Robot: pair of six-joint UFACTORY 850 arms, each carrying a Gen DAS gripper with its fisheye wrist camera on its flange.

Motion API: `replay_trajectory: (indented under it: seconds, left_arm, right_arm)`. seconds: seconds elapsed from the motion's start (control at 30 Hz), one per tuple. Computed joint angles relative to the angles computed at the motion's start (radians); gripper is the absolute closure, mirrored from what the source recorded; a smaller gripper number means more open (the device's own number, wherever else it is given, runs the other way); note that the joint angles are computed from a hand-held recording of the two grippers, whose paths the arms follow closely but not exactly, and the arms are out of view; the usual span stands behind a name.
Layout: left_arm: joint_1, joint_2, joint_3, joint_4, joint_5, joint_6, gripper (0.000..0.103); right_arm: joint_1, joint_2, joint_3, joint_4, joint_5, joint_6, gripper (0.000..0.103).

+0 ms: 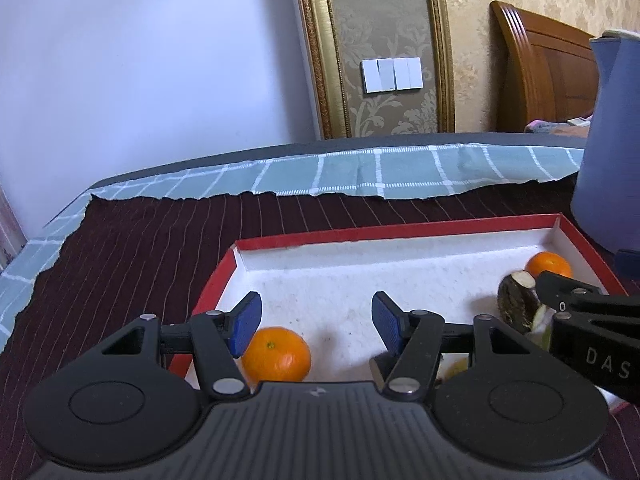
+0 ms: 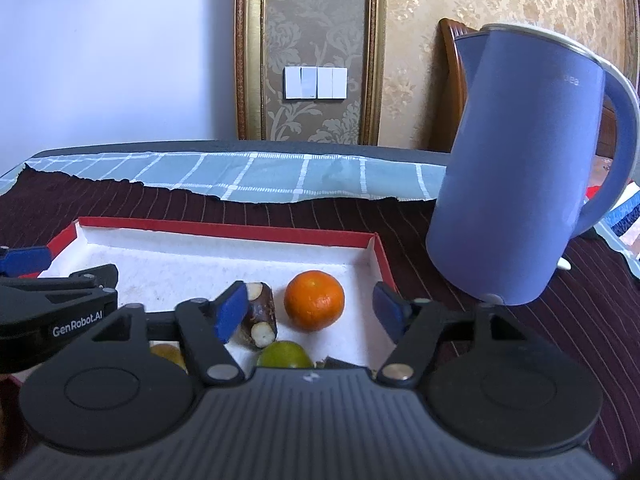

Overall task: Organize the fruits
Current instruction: 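Open the left tool to drop the orange while the right tool releases the brown fruit, then withdraw both open tools from the tray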

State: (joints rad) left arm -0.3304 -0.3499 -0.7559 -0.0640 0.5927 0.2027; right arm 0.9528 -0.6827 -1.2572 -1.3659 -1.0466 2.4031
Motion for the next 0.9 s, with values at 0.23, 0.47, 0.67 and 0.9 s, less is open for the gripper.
replay_trajectory:
  seconds: [0.23, 0.47, 0.67, 0.9]
  left_arm:
    - [0.013, 0.044, 0.055, 0.05, 0.02, -0.042, 0.042]
    - [0.03, 0.076, 0.094, 0.108, 0.029, -0.102, 0.023]
    - [0.051, 0.101, 0.132, 0.154, 0.037, -0.136, 0.023]
    - [0.087, 0.132, 0.197, 0.206, 0.071, -0.156, 0.022]
  right_arm:
    - [0.026, 0.005, 0.01, 0.005, -0.02, 0.014, 0.026]
    - [0.048, -0.001, 0.004, 0.018, -0.044, 0.002, 0.016]
    - [0.08, 0.004, 0.016, 0.014, -0.064, 0.036, 0.006]
    - [0.141, 0.004, 0.03, 0.03, -0.087, 0.056, 0.0]
